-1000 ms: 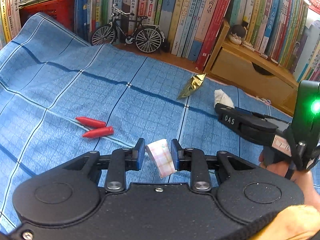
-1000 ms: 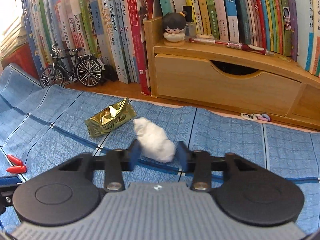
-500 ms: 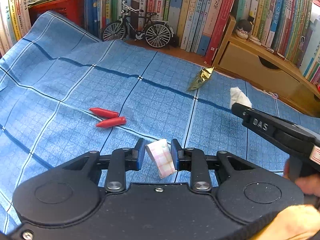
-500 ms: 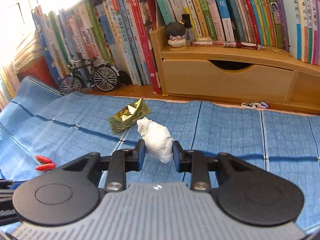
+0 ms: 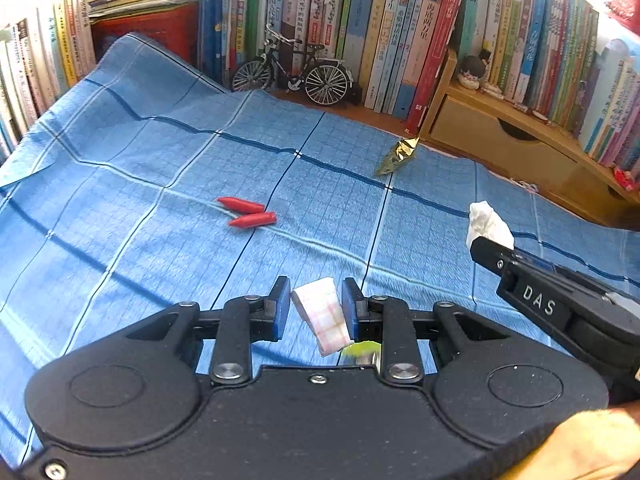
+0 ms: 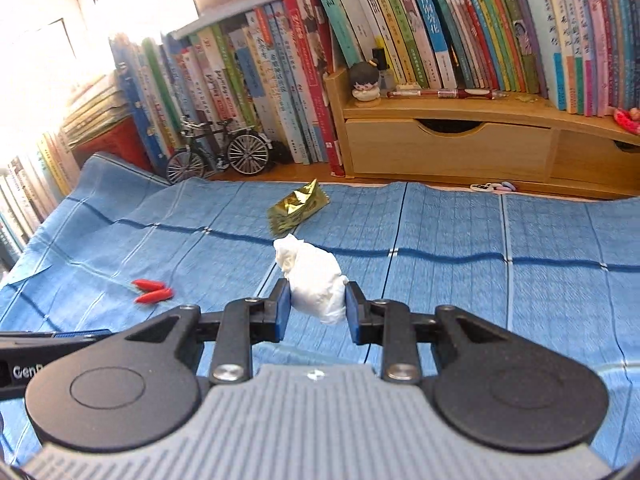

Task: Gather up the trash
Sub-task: 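Carry the pink packet and white tissue over the trash bin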

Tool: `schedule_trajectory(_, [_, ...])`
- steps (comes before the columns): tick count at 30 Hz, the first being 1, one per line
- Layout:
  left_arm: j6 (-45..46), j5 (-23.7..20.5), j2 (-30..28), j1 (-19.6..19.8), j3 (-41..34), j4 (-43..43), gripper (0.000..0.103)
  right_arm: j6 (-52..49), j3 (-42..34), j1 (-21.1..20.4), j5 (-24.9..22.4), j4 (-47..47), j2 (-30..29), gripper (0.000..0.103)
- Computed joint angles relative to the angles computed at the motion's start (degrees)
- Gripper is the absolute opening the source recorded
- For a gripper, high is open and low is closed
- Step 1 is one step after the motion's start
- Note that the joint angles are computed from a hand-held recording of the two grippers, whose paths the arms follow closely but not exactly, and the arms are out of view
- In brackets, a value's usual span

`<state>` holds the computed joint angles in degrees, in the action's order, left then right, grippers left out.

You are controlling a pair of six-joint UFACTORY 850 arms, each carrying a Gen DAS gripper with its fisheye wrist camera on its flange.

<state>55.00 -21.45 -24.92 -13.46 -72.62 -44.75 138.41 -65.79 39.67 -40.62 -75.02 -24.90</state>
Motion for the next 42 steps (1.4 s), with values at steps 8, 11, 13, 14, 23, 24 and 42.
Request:
schedule_trajectory(8, [6.79, -3.80, 10.52, 5.14, 8.11, -3.64, 0.026, -1.56, -1.37, 7.59, -7.84, 5.89, 3.08, 0.035])
schedule_trajectory(11, [9.88, -6.65, 14.72, 7.96, 10.96, -3.89, 0.026, -2.86, -3.27, 10.99, -11.89, 8.22, 3.37, 0.035])
schedule_trajectory(13, [14.57, -7.67, 17.79, 9.88, 13.44, -5.77, 0.026, -2.90, -4.59, 13.24, -14.19, 9.54, 3.41, 0.035])
schedule_trajectory(14, [16.55, -8.16, 19.23, 10.84, 14.64, -6.53, 0.026, -3.07, -5.26, 14.35, -15.41, 9.96, 3.31, 0.035])
schedule_trajectory(23, [24.66, -15.16, 28.41, 21.34, 22.69, -7.68, 0.026, -5.32, -11.92, 22.64, -22.04, 14.43, -0.01, 0.035])
schedule_trajectory(24, [25.32, -15.93, 29.08, 22.68, 23.37, -7.55, 0.026, -5.51, -12.69, 23.38, -22.48, 14.80, -0.49, 0.035])
schedule_trajectory(42, [30.04, -22.17, 32.29, 42.31, 29.39, -1.80, 0.026, -11.98, -27.96, 31.54, -24.28, 21.89, -10.62, 0.035])
